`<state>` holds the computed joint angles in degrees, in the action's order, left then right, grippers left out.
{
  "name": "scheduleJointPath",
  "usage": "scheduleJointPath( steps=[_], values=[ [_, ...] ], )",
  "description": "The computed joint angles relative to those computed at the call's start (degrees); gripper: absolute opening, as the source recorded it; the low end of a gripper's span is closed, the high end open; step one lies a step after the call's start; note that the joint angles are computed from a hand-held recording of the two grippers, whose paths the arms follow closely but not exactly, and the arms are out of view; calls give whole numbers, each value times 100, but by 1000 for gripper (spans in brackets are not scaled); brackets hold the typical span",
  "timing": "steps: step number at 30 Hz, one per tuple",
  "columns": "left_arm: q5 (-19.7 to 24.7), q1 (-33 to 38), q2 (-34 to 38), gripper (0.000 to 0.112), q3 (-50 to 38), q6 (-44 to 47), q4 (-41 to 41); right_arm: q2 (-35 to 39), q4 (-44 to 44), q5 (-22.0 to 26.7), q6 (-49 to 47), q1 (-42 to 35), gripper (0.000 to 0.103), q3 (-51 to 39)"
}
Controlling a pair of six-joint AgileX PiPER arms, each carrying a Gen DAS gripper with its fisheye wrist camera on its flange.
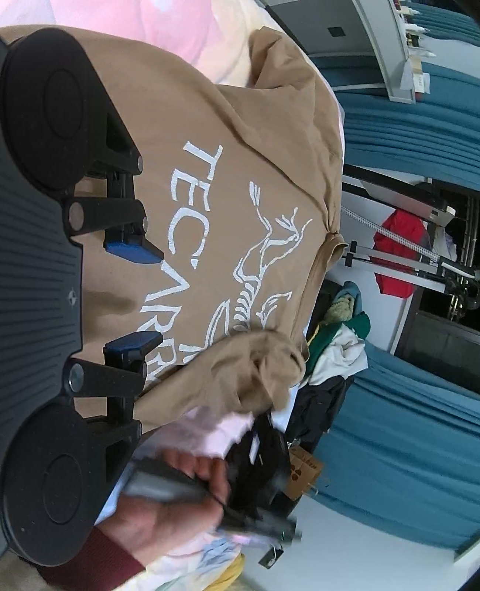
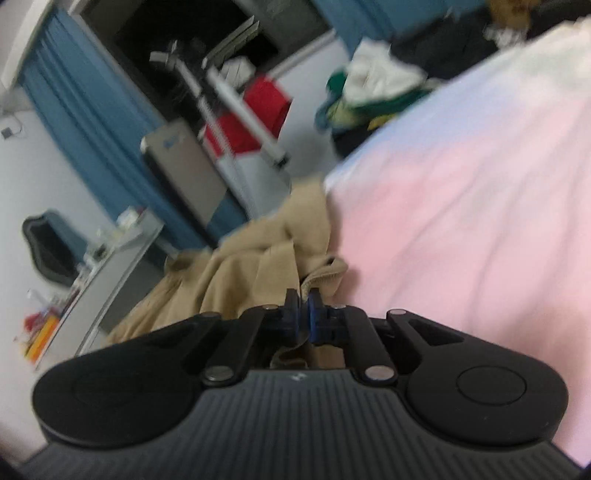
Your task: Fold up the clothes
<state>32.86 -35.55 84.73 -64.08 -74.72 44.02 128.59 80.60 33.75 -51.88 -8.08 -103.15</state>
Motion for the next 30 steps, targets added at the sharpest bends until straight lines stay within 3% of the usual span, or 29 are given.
scheduleJointPath(
  steps=[2, 6, 11, 14, 17, 20, 22, 23, 25, 28, 30],
  values=[
    [24, -44, 1, 43, -12, -89, 69, -229, 698, -105, -450, -242, 7, 252],
    [68, -178, -6, 43, -16, -236, 209, -430, 813, -423, -631, -647, 7, 192],
    [240, -367, 43, 43, -43, -242, 366, 86, -100, -655, 395, -1074, 7, -415],
    [261, -381, 49, 43, -43, -280, 393, 240, -429, -1205, 908, -1253, 9, -343],
    [266, -360, 41, 43, -60, -263, 336, 285, -68, -1131, 1193, -1586, 10, -143],
    [302, -398, -8, 43, -58, -274, 331, 124, 95, -512, 1154, -1865, 16, 73],
    [353, -448, -38, 43, -67, -265, 312, -95, 186, 9, 874, -1971, 37, 389],
    [379, -483, -61, 43, -71, -278, 309, -205, 165, 261, 918, -1982, 55, 552],
    [429, -551, -107, 43, -76, -306, 306, -402, 98, 746, 1087, -1983, 70, 840],
    [472, -647, -226, 43, -32, -313, 332, -374, -965, 1598, 2211, -1923, 70, 650],
    [525, -725, -297, 43, 6, -355, 396, -348, -1197, 1869, 2302, -1843, 70, 651]
  ],
)
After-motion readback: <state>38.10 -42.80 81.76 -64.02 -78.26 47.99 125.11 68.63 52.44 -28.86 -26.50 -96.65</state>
